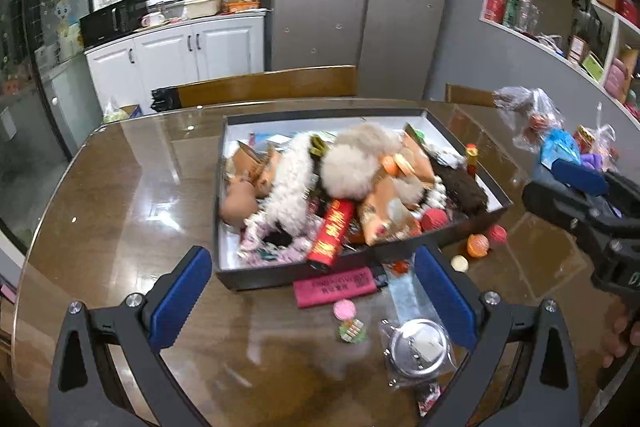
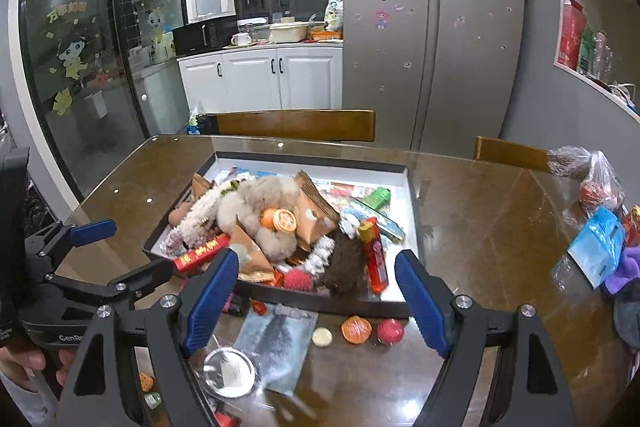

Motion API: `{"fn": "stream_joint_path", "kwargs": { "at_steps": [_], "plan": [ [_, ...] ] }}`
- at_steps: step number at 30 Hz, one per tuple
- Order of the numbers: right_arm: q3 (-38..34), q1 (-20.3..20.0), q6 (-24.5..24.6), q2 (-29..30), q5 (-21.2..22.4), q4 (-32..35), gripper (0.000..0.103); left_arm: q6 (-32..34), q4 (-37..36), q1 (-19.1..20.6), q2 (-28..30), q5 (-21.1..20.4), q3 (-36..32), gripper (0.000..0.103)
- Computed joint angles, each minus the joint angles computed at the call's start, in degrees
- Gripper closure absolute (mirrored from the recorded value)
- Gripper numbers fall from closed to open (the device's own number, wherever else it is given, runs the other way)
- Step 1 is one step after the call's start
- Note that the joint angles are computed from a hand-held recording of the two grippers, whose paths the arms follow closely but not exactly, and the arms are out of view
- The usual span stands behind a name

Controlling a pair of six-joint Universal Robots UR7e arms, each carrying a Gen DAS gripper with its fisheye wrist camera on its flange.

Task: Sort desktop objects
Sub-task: 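Withdraw both open tools from the black box, then grasp the orange ball with the right tool while the left tool grasps the pink round item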

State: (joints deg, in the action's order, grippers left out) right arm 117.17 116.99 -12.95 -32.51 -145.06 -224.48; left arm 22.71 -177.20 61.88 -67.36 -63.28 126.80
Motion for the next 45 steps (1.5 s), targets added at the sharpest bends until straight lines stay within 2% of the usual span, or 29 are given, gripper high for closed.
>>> {"fn": "stream_joint_path", "kwargs": {
  "at_steps": [3, 5, 7, 12, 15, 19, 27, 35, 45],
  "plan": [
    [2.76, -1.35, 0.26, 0.80, 2.11, -4.74, 0.020, 1.21, -0.90, -0.23, 0.70, 0.21, 1.22, 0.000],
    [4.86, -3.24, 3.00, 0.52, 4.97, -3.41, 0.020, 1.85, -1.87, -0.38, 1.55, 0.14, 2.00, 0.001],
    [5.21, -4.44, 3.43, 1.42, 4.29, -3.19, 0.020, 2.13, -2.68, -0.25, 2.28, 0.05, 2.59, 0.001],
    [4.29, -5.79, 1.04, 3.32, 1.69, -4.40, 0.020, 3.76, -4.29, -0.52, 4.75, 0.84, 3.21, 0.001],
    [5.11, -6.90, 1.69, 2.69, 3.47, -4.61, 0.020, 3.75, -4.54, -0.23, 5.51, 1.28, 3.12, 0.001],
    [5.25, -7.33, 0.76, 3.38, 3.71, -5.28, 0.020, 3.26, -2.96, 1.22, 5.41, -0.76, 2.89, 0.001],
    [4.17, -9.23, 0.99, 3.54, 6.99, -0.06, 0.020, 3.89, 0.60, 2.74, 7.20, -1.68, 1.23, 0.001],
    [2.66, -10.71, -0.12, 4.66, 6.09, 2.42, 0.020, 1.98, 1.95, 3.86, 9.01, -2.15, -0.67, 0.001],
    [1.39, -11.58, 0.83, 5.68, 4.39, 2.38, 0.020, 0.46, -0.28, 2.61, 11.12, 2.82, -0.85, 0.000]
  ]
}}
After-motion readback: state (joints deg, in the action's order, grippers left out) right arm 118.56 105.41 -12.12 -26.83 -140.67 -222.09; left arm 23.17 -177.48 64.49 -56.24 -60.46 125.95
